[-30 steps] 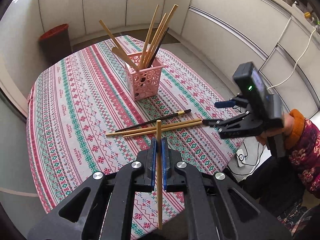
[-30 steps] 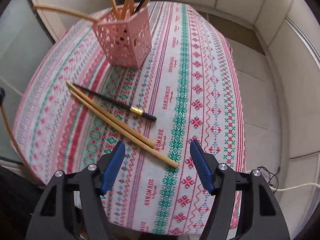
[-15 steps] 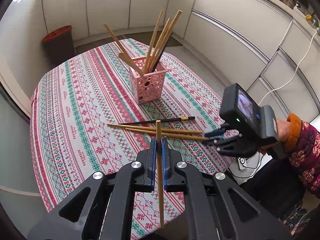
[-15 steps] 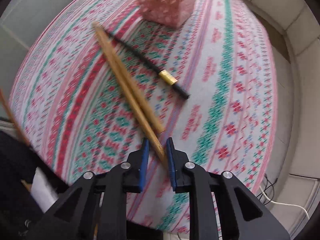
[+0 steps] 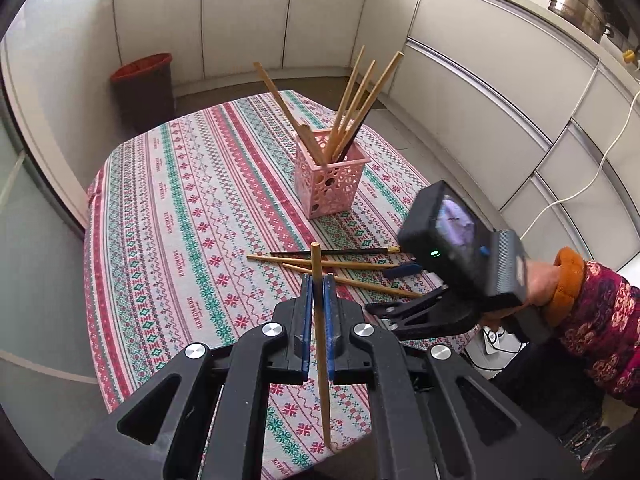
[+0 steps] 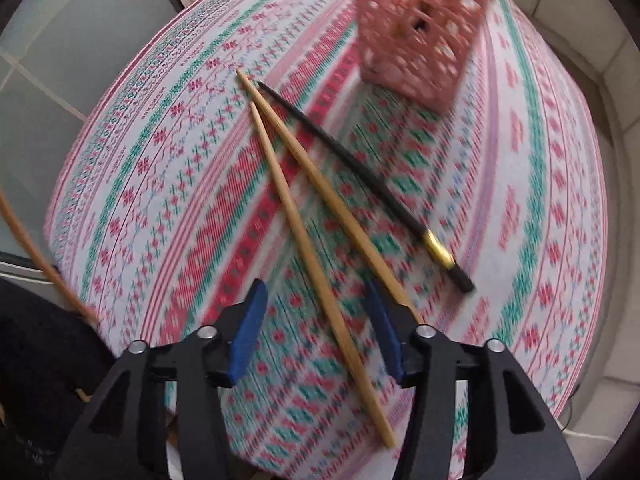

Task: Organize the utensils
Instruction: 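Grasp a bamboo chopstick with the right tool while the left tool holds its chopstick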

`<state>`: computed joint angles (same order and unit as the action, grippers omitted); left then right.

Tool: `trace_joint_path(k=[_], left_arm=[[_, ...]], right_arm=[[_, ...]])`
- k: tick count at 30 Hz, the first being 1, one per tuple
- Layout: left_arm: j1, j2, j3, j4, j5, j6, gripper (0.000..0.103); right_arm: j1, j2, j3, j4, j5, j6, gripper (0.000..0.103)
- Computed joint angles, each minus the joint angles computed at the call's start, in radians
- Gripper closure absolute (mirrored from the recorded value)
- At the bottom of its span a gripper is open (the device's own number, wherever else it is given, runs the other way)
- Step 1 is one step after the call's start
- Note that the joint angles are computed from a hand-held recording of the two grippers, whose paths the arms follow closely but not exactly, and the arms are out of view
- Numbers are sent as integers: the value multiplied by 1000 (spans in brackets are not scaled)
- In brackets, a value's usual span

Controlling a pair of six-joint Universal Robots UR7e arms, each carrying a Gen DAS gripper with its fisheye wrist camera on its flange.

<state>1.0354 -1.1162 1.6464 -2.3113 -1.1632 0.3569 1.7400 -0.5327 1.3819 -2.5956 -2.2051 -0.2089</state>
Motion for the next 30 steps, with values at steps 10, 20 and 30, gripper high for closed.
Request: trace_joint_path(k=[10, 20, 30], left_arm=[[23, -29, -24, -25, 11, -21, 97], [22, -44, -31, -33, -9, -26, 97], [122, 290, -369, 320, 87, -389, 91]], right_arm=[[59, 240, -365, 87, -81, -34, 77], [103, 216, -305, 56, -40, -8, 97], [134, 1, 51, -284, 63, -59, 97]])
